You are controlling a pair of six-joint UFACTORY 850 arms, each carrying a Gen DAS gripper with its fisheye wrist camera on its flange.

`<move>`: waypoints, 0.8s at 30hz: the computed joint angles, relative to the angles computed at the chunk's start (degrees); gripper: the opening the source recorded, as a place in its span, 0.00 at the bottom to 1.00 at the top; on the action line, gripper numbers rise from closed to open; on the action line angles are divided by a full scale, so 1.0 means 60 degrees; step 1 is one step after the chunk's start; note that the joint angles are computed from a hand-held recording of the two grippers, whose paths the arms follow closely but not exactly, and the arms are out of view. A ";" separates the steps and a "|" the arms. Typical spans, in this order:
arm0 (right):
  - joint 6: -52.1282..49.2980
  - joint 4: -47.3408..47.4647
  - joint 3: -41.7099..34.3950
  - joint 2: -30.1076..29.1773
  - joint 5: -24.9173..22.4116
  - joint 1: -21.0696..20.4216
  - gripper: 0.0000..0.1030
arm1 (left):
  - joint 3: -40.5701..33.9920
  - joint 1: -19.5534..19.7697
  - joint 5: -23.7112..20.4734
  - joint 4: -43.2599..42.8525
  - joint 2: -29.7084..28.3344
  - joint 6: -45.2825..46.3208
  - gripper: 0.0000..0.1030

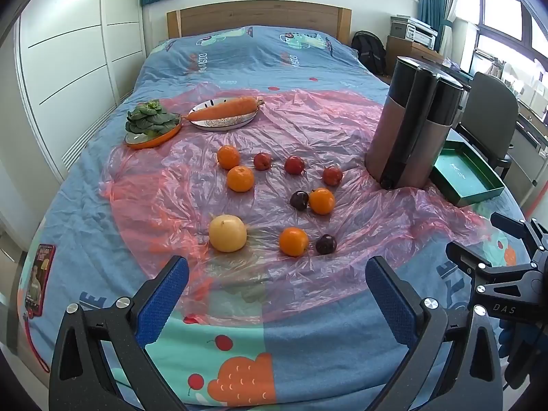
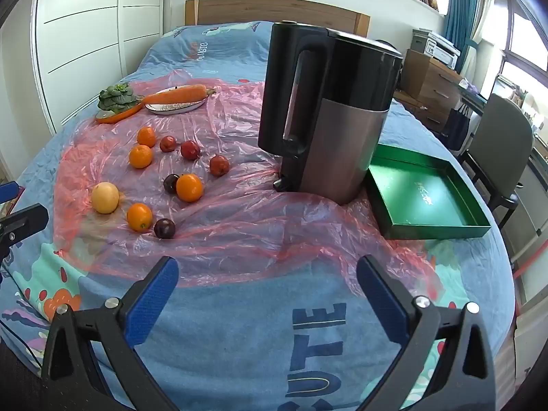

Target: Organize fruits

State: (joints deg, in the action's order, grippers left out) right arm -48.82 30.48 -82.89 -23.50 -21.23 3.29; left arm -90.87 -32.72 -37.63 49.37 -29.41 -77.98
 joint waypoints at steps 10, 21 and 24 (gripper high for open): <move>0.0058 -0.0088 0.0012 -0.0022 0.0075 0.0013 1.00 | -0.0034 -0.0008 -0.0027 -0.0046 -0.0023 -0.0019 0.99; 0.0056 -0.0090 0.0020 0.0001 0.0037 -0.0012 1.00 | 0.0022 -0.0025 0.0040 -0.0012 -0.0039 -0.0093 0.99; 0.0090 -0.0127 0.0008 -0.0003 0.0026 -0.0014 1.00 | 0.0055 -0.0026 0.0072 0.0042 -0.0028 -0.0148 0.99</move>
State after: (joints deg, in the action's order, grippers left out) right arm -48.27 29.72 -82.84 -23.52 -21.07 3.20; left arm -90.54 -32.88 -37.20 49.62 -29.58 -78.86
